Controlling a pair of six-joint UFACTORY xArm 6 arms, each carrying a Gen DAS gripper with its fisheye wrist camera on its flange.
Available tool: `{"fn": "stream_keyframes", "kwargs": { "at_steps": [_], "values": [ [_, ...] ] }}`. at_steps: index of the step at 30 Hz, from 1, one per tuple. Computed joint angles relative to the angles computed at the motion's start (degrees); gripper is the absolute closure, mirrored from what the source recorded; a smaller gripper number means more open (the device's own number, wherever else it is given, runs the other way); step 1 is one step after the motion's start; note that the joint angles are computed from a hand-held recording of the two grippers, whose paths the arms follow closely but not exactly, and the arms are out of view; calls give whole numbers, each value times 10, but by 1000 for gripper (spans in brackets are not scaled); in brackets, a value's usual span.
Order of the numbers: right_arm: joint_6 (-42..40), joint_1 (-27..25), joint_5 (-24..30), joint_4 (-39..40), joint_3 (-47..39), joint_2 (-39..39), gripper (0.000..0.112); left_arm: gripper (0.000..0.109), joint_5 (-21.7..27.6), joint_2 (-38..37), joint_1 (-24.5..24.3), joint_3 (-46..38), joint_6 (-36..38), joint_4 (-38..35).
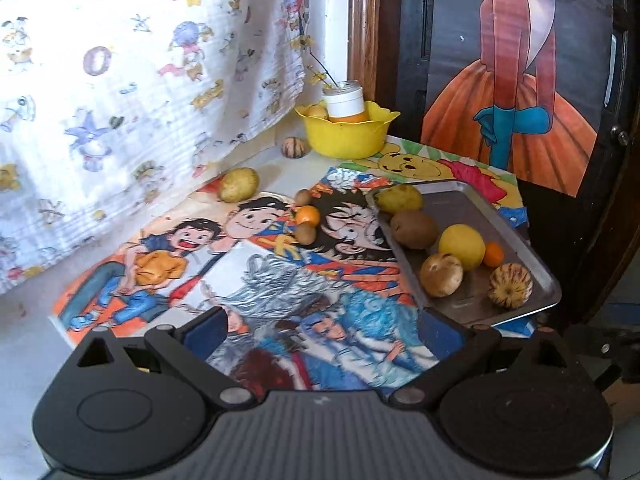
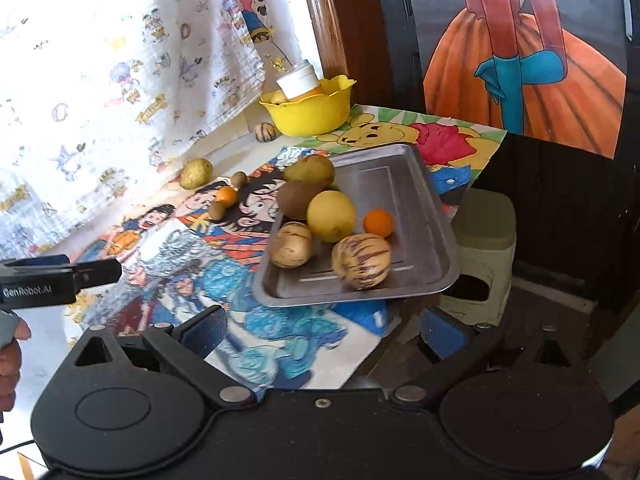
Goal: Organize fruits
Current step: 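Open both tools and lift them away from the tray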
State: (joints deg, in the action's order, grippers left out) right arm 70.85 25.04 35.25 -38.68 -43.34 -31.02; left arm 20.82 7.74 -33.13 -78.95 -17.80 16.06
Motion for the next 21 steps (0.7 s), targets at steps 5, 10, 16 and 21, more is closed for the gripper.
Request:
{"fn": "stream_keyframes", "kwargs": {
  "at_steps": [5,10,16,21],
  "values": [
    [3,18,-4,7,-19,15,10,6,13,-22,18,14,32,-8],
    [-31,22,-31,24,-45,43,10,6,26,-29,40,10,52,-1],
    [-71,12,-62,41,-83,81,10,6,20,-32,65,7,91,-6],
    [-136,-3,-74,80,-123,114,10,6,12,-24,73,-9,113,-17]
  ]
}}
